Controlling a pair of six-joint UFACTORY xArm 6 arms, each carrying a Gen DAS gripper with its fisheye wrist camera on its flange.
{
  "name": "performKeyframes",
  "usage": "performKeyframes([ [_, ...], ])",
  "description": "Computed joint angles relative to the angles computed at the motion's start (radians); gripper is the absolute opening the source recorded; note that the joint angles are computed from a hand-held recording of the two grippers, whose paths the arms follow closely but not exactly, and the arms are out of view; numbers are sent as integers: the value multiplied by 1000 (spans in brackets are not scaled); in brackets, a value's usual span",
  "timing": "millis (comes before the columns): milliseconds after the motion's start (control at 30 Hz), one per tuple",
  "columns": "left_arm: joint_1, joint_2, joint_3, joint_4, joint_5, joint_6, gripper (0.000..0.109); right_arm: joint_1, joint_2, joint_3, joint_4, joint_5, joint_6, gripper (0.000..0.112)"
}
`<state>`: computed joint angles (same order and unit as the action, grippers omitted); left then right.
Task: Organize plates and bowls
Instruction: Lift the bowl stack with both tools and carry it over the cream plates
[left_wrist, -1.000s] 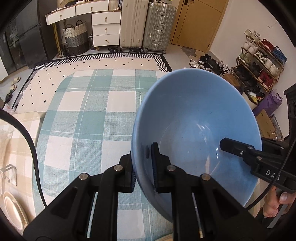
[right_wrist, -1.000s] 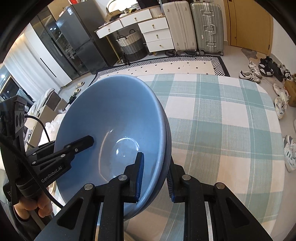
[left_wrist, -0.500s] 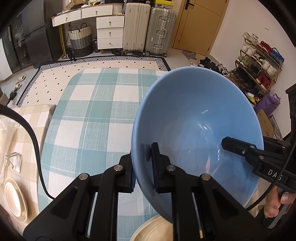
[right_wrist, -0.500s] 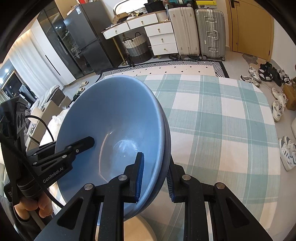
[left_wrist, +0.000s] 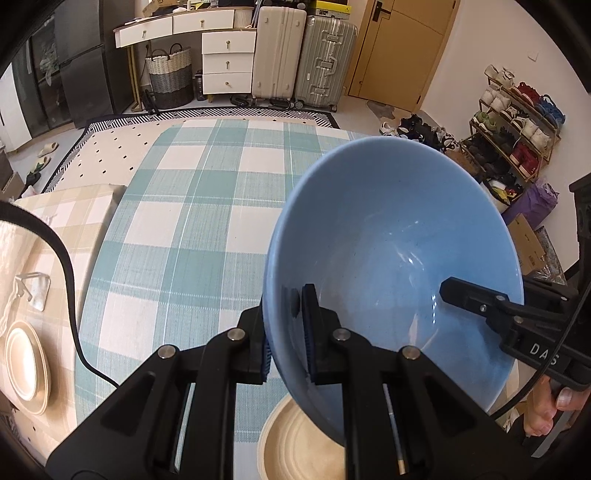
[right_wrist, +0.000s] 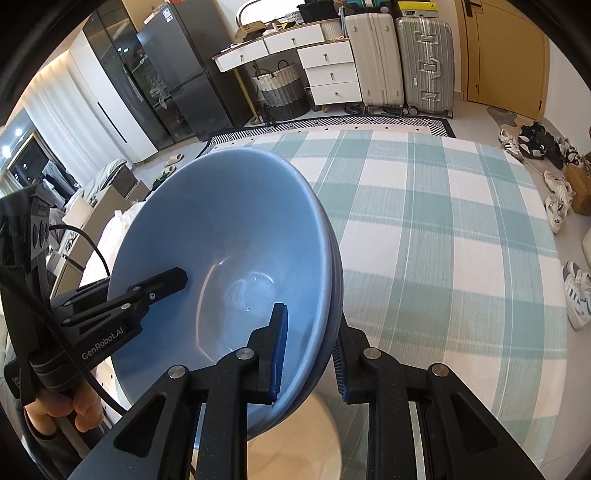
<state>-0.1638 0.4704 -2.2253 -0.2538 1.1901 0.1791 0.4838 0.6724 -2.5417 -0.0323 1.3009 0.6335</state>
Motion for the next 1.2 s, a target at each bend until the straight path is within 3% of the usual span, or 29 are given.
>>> performKeyframes([
  [300,6,-221,332,-15,-116,34,11,37,-192,330,-5,-136,38,22],
  [667,19,-437,662,-42,-212,86,11,101,-335,571,-58,-215,117,22],
  [1200,21,-577,869,-93,-257,138,11,148,-455,749,-118,-249,189,22],
])
